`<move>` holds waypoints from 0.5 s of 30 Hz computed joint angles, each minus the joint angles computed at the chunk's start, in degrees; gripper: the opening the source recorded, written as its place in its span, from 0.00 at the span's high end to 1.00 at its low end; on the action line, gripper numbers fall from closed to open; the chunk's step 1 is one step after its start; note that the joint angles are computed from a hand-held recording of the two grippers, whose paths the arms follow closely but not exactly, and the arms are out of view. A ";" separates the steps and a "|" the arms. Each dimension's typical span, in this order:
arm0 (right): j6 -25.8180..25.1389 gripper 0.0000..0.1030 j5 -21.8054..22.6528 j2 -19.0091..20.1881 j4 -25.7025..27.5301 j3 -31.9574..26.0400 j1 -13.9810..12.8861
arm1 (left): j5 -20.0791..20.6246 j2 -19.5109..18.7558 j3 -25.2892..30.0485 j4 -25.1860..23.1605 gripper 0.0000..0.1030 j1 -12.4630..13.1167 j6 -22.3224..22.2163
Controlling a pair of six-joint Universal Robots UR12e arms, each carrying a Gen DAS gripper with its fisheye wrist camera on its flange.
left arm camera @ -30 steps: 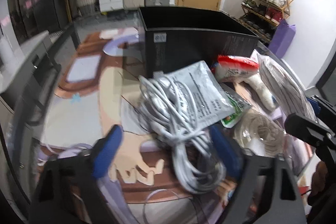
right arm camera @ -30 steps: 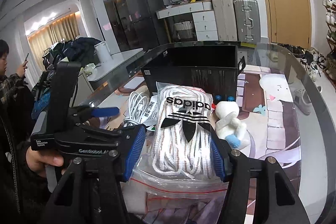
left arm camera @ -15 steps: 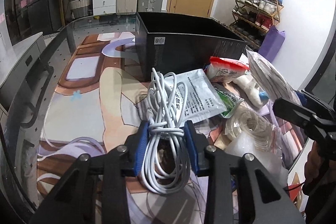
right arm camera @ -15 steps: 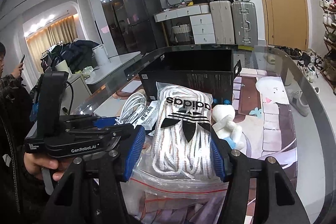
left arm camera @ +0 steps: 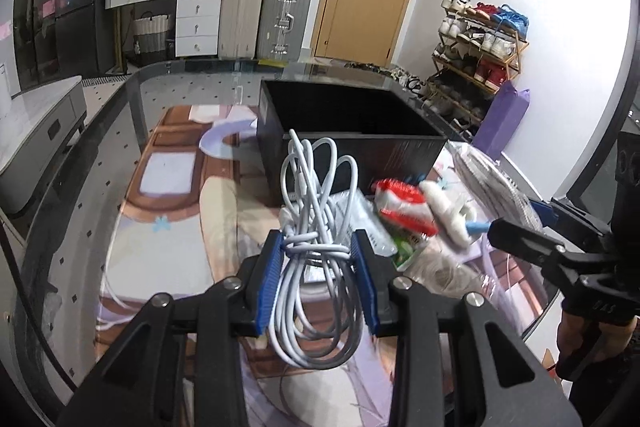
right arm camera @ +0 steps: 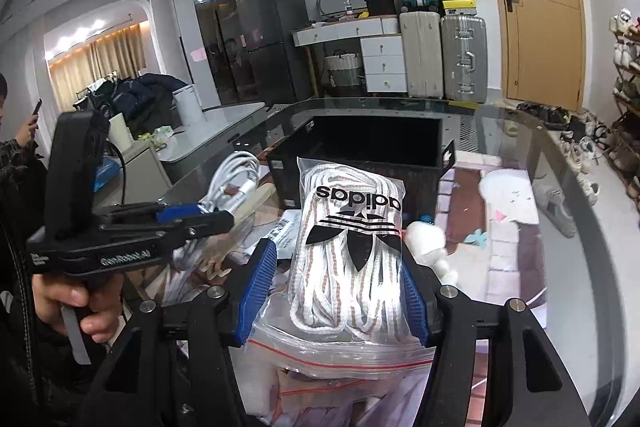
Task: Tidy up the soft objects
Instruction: 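Grasp the coiled white cable with left tool while right tool lifts the adidas bag, then lower white cable into black box with left tool while right tool drops adidas bag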
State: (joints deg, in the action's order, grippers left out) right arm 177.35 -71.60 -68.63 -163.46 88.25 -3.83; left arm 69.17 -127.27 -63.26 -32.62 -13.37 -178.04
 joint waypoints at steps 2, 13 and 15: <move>-0.22 0.43 -0.55 0.07 1.00 -0.64 -0.04 | -0.56 -0.43 1.02 -0.32 0.68 -0.01 0.17; -1.80 0.43 -4.54 2.24 7.41 -7.00 0.54 | -1.70 -3.89 8.30 -2.73 0.68 -0.45 0.97; -2.43 0.43 -5.18 2.86 8.68 -8.35 0.70 | -1.79 -4.87 10.23 -3.39 0.68 -0.45 0.83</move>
